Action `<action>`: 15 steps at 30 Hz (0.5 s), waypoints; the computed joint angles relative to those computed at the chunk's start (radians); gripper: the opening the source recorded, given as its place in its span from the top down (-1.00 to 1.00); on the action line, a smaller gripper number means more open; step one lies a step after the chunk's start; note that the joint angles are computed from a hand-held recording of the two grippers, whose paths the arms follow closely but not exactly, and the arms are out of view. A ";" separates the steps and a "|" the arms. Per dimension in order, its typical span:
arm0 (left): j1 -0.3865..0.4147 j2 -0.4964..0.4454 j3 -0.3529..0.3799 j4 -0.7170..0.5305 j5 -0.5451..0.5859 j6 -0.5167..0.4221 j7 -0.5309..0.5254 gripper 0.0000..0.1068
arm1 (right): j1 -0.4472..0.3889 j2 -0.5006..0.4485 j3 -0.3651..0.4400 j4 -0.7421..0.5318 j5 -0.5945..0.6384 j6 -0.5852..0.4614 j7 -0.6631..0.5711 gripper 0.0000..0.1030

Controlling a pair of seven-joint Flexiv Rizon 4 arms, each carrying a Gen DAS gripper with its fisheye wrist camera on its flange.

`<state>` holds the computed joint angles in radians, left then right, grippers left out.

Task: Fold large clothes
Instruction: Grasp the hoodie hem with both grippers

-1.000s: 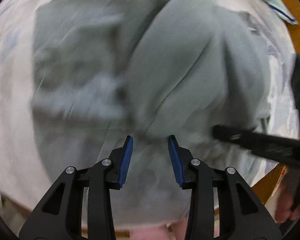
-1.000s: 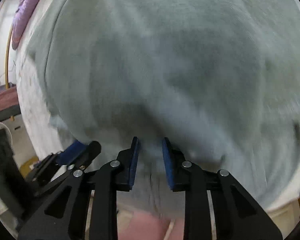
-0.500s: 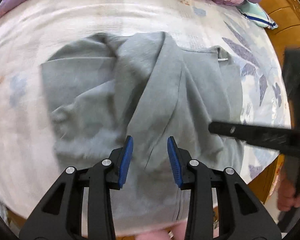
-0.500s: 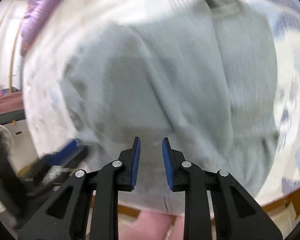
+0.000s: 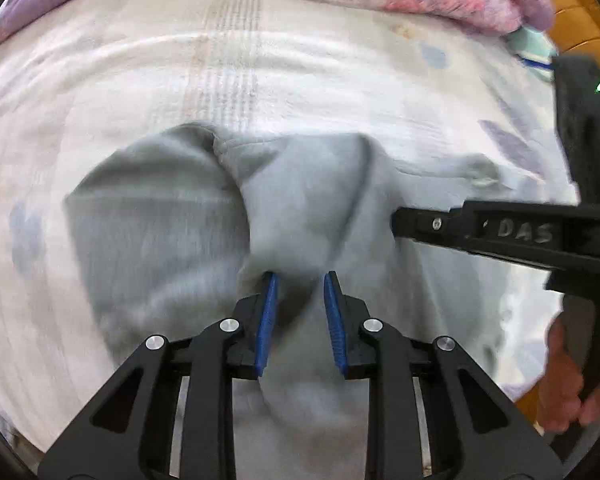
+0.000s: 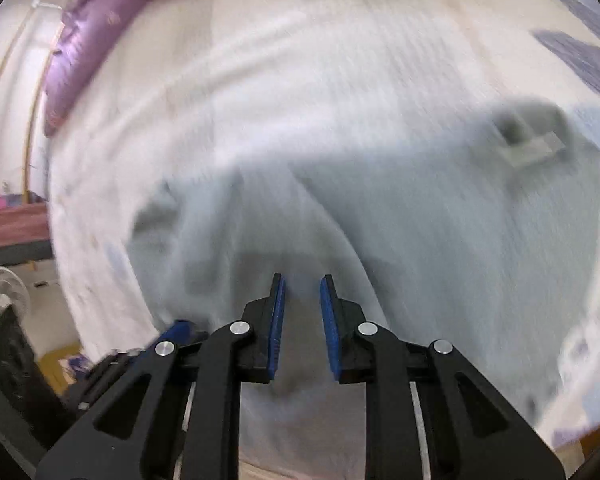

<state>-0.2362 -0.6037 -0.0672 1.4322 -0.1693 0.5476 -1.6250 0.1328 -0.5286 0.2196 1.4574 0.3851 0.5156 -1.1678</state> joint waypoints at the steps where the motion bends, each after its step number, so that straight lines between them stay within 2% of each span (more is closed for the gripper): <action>1: -0.003 -0.062 -0.001 -0.052 0.000 -0.055 -0.023 0.55 | 0.018 -0.060 -0.008 -0.034 -0.022 -0.039 0.018 0.66; 2: 0.012 -0.104 -0.019 -0.072 0.007 -0.079 -0.057 0.53 | 0.026 -0.091 -0.003 -0.041 0.002 -0.014 0.021 0.77; 3: 0.009 -0.118 -0.008 -0.075 -0.026 -0.061 -0.060 0.54 | 0.007 -0.095 0.018 -0.036 0.012 0.006 0.070 0.78; 5: 0.032 -0.096 -0.019 -0.071 -0.062 -0.094 -0.062 0.54 | -0.005 -0.046 0.012 -0.013 0.048 0.001 0.089 0.77; 8: 0.047 -0.033 -0.017 -0.027 -0.105 -0.074 -0.050 0.50 | -0.010 0.055 -0.018 0.079 0.000 0.057 0.106 0.65; 9: 0.053 -0.022 -0.016 -0.033 -0.101 -0.066 -0.039 0.43 | -0.019 0.079 -0.030 0.109 -0.005 0.077 0.118 0.60; 11: 0.059 -0.016 -0.018 -0.040 -0.100 -0.038 -0.048 0.02 | -0.033 0.098 -0.058 0.149 -0.017 0.127 0.162 0.45; 13: 0.080 -0.028 -0.030 -0.037 -0.153 0.020 -0.065 -0.16 | -0.050 0.055 -0.079 0.118 -0.041 0.098 0.193 0.45; 15: 0.098 -0.060 -0.043 -0.041 -0.206 0.051 -0.094 -0.17 | -0.081 0.006 -0.063 0.077 0.007 0.093 0.200 0.45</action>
<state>-0.1380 -0.6636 -0.1104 1.3907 -0.3750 0.5982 -1.7186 0.0516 -0.5225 0.1569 1.5342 0.3925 0.6088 -0.9682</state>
